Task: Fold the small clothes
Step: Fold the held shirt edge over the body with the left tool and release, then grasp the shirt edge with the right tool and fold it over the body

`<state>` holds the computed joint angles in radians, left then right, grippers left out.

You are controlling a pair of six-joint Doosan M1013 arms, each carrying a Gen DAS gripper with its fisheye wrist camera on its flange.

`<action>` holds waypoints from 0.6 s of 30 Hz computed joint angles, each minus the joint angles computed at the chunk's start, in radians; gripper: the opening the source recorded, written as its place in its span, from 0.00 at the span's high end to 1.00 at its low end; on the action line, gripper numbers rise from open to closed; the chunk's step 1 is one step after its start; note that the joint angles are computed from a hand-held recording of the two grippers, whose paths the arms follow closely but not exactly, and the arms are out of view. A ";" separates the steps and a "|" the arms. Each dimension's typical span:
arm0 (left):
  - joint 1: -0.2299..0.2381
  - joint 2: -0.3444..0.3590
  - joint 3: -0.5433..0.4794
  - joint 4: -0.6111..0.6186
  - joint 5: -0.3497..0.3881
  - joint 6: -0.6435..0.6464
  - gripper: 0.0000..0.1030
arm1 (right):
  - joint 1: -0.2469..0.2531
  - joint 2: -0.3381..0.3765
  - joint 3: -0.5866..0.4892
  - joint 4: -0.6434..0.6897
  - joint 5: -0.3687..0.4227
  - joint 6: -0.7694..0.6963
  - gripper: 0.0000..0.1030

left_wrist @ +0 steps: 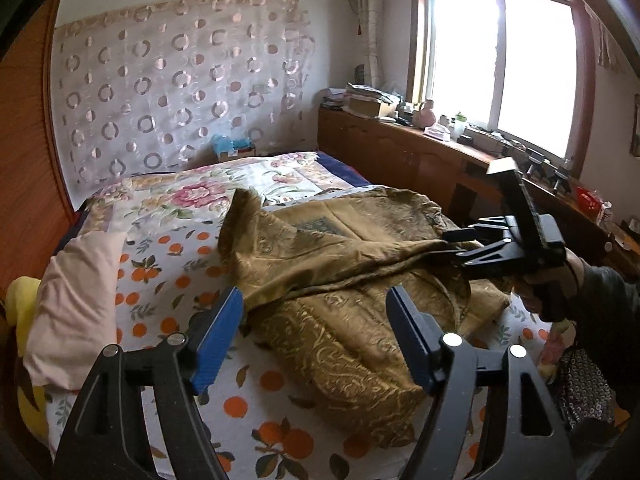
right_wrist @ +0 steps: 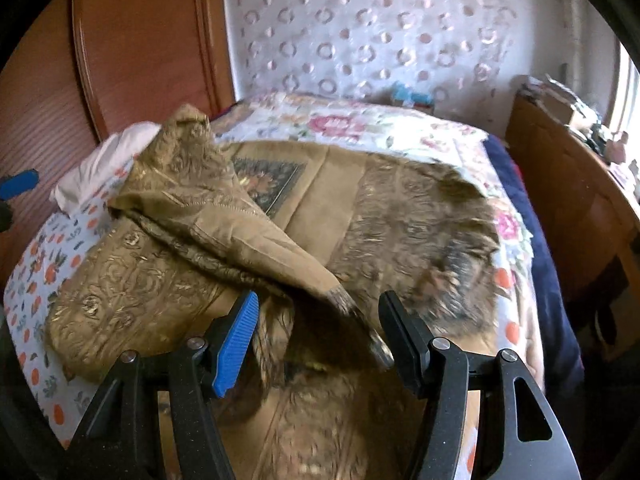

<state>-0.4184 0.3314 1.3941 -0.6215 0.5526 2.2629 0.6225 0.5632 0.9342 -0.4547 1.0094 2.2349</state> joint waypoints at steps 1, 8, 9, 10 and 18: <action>0.002 0.000 0.002 0.002 -0.002 -0.002 0.27 | -0.006 0.016 -0.025 0.027 0.022 -0.026 0.37; 0.010 0.006 0.012 -0.010 0.001 -0.012 0.27 | -0.015 0.060 -0.102 0.074 0.067 -0.091 0.56; 0.011 0.010 0.009 -0.007 0.005 -0.020 0.27 | -0.011 0.063 -0.106 0.074 0.067 -0.101 0.73; 0.011 0.012 0.007 -0.001 0.006 -0.027 0.27 | -0.007 0.062 -0.106 0.067 0.060 -0.105 0.89; 0.015 0.011 0.016 -0.033 -0.003 -0.012 0.27 | 0.044 -0.039 -0.001 -0.083 -0.112 0.005 0.95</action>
<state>-0.4036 0.3420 1.4099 -0.6549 0.5496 2.2512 0.6662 0.5240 0.9336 -0.5376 0.8975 2.2398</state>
